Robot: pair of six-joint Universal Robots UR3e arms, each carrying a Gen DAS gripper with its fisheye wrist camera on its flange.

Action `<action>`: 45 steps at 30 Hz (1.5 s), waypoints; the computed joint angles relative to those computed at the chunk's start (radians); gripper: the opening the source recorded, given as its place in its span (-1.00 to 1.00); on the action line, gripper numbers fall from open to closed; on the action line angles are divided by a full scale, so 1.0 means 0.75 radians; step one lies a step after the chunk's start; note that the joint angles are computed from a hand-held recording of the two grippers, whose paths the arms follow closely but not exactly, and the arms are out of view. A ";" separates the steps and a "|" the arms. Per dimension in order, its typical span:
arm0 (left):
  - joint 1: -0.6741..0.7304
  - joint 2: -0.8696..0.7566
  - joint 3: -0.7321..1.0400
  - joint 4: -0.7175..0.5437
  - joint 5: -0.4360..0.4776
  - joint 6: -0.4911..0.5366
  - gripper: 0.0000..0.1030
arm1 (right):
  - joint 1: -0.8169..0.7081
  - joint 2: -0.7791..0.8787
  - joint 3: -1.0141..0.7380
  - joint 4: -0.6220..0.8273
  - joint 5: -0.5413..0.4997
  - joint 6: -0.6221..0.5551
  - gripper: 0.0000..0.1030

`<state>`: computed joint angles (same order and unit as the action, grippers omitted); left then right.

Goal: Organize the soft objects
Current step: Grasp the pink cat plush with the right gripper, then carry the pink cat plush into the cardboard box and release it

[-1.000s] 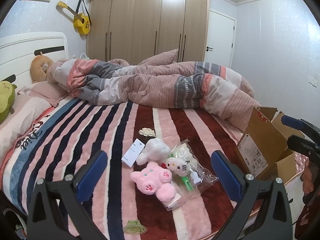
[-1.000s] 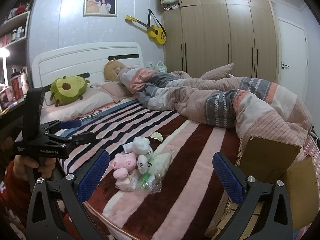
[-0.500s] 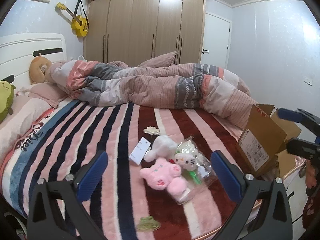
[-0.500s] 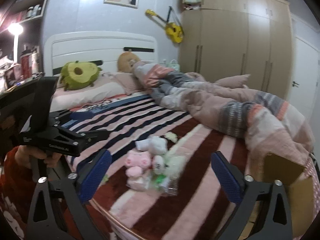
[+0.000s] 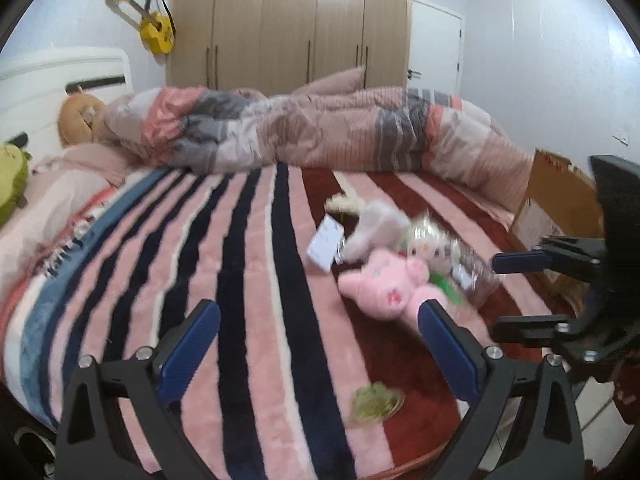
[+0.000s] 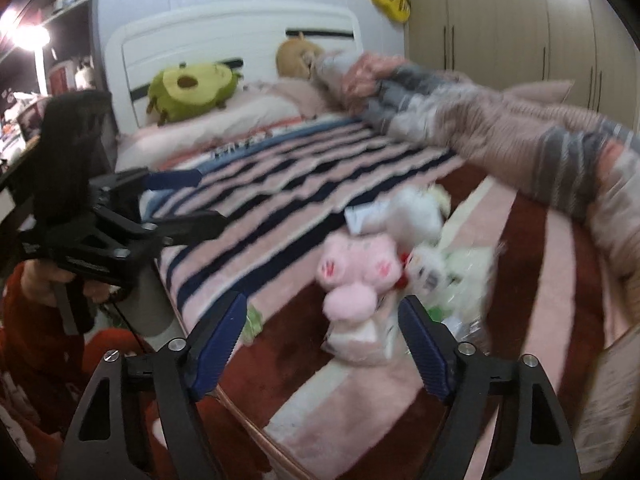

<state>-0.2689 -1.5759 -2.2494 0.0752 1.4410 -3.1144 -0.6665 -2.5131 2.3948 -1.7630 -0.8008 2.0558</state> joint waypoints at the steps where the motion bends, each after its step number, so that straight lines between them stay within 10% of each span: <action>1: 0.025 -0.011 -0.024 0.013 -0.037 0.009 0.92 | 0.064 0.077 0.056 -0.177 -0.040 0.080 0.44; 7: 0.096 -0.097 -0.083 0.017 -0.150 0.065 0.92 | 0.315 0.629 0.185 -1.010 -0.225 0.422 0.32; 20: 0.198 -0.179 -0.164 -0.060 -0.528 0.230 0.20 | 0.640 1.097 -0.077 -1.480 -0.459 0.601 0.33; 25: 0.150 -0.265 -0.093 -0.124 -0.545 0.249 -0.28 | 0.677 1.264 -0.246 -1.363 -0.487 0.597 0.34; 39: 0.202 -0.227 -0.109 -0.108 -0.547 0.238 -0.28 | 0.698 1.274 -0.256 -1.398 -0.534 0.659 0.16; 45: 0.246 -0.047 -0.079 -0.223 -0.532 0.240 -0.28 | 0.485 0.842 -0.234 -0.937 -0.245 0.505 0.16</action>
